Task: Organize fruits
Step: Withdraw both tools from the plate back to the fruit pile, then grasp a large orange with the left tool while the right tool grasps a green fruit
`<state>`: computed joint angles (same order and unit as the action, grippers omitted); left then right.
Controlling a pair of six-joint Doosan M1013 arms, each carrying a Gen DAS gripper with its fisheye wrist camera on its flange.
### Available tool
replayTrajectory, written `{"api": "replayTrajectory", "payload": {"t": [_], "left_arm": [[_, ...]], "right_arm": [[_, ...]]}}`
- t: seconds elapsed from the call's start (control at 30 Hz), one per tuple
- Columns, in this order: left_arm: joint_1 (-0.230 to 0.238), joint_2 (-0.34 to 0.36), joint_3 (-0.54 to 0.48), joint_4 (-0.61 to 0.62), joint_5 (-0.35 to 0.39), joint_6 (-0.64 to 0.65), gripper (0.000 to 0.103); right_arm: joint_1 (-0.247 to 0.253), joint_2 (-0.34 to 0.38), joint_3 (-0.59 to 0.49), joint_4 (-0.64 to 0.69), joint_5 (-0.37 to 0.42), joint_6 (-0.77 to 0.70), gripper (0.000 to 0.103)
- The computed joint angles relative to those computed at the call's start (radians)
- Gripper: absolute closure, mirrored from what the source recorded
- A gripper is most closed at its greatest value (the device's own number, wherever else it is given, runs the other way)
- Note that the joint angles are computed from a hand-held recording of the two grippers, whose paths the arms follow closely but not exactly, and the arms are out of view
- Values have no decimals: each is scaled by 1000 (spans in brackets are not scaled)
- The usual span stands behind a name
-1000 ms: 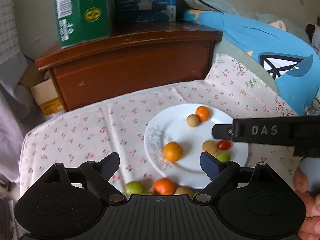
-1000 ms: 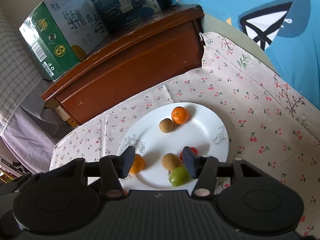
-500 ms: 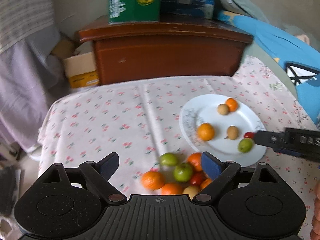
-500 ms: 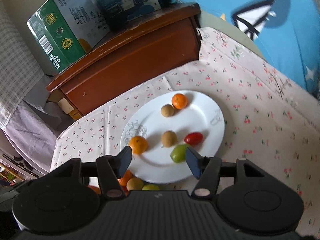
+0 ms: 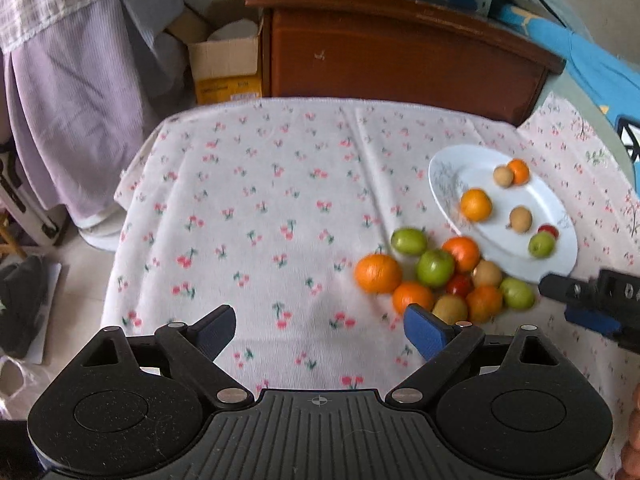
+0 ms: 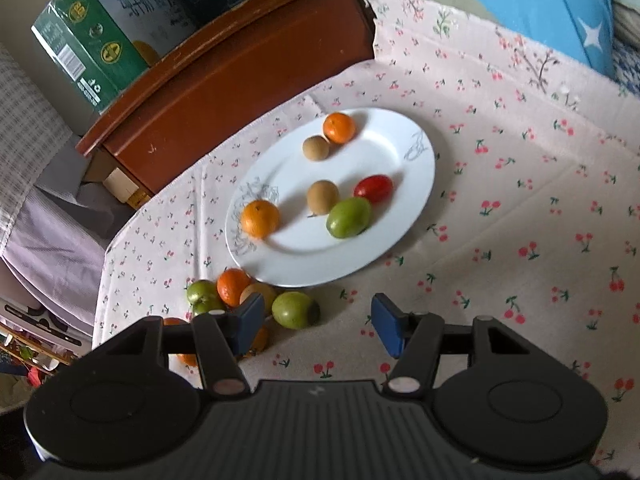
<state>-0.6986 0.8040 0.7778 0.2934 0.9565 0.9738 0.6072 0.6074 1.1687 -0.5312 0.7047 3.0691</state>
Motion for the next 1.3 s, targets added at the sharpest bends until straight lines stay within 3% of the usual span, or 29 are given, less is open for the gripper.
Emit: {"api": "replayTrajectory", "payload": {"t": [0.2, 0.4, 0.6, 1.07, 1.2, 1.3], "left_arm": [[-5, -6, 27, -2, -26, 32, 10], [-3, -10, 50, -3, -63, 22, 11], [0, -17, 72, 33, -114, -45, 11], [7, 10, 43, 18, -196, -101, 17], [9, 27, 21, -13, -192, -90, 30], [11, 35, 13, -31, -191, -87, 35]], "right_arm": [[0, 11, 1, -19, -45, -7, 49], [2, 35, -23, -17, -33, -52, 53], [7, 50, -34, -40, -35, -92, 71], [17, 42, -27, -26, -20, -100, 71], [21, 44, -29, -38, -14, -98, 71], [20, 42, -25, -40, -19, -93, 71]]}}
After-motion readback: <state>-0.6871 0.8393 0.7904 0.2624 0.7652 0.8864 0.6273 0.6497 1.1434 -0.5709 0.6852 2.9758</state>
